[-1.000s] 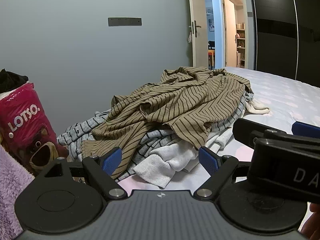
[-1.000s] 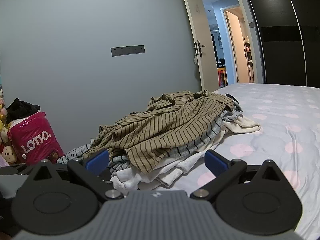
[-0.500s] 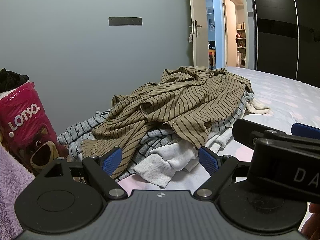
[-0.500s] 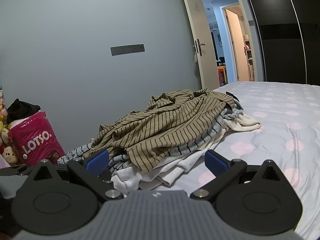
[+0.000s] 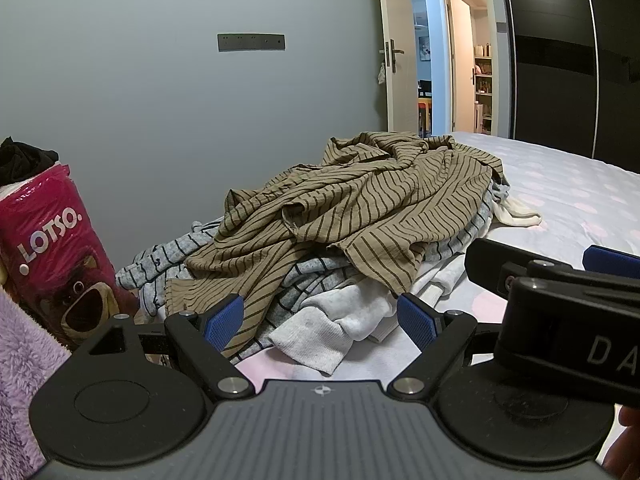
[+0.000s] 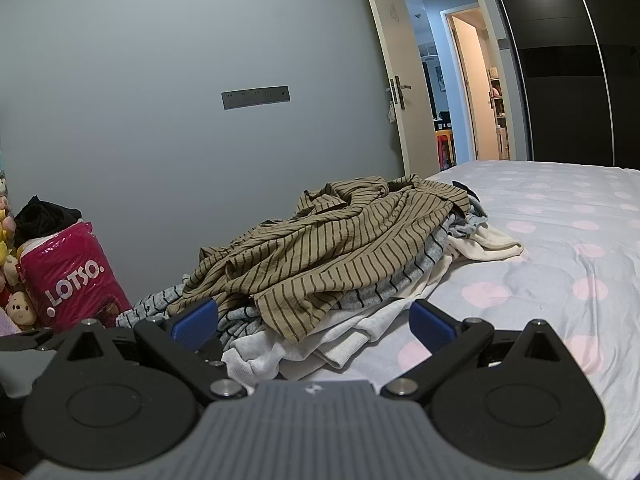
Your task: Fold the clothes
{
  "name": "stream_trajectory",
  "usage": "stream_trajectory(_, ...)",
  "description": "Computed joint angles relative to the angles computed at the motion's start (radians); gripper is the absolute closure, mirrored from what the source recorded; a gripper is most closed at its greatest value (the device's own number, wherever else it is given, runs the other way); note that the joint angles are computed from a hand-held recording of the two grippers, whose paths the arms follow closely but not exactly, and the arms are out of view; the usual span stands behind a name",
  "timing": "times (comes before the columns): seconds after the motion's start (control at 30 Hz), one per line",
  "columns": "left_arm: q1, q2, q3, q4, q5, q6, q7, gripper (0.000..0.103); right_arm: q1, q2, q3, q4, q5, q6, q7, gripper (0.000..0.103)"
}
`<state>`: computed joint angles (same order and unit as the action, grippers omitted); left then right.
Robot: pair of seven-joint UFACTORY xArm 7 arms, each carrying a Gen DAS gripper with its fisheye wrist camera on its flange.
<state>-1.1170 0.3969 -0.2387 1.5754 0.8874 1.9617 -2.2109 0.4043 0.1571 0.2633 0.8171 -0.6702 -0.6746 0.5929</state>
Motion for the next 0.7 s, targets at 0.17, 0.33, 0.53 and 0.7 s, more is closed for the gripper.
stream_trajectory(0.17,0.003,-0.003,0.0,-0.005,-0.005,-0.007,-0.003,0.019,0.0,0.002,0.0,0.001,0.002,0.002,-0.002,0.001)
stream_trajectory(0.33,0.026,-0.028,-0.003,-0.034,-0.008,-0.047,0.001,0.019,-0.019,0.012,0.009,0.035,-0.067,0.043,0.068,0.001)
stream_trajectory(0.53,0.086,-0.097,-0.008,-0.097,-0.005,-0.114,0.058,0.022,-0.068,0.059,0.04,0.178,-0.244,0.168,0.231,0.001)
stream_trajectory(0.7,0.191,-0.223,-0.027,-0.227,-0.017,-0.241,0.145,0.038,-0.17,0.163,0.15,0.382,-0.524,0.286,0.481,0.011)
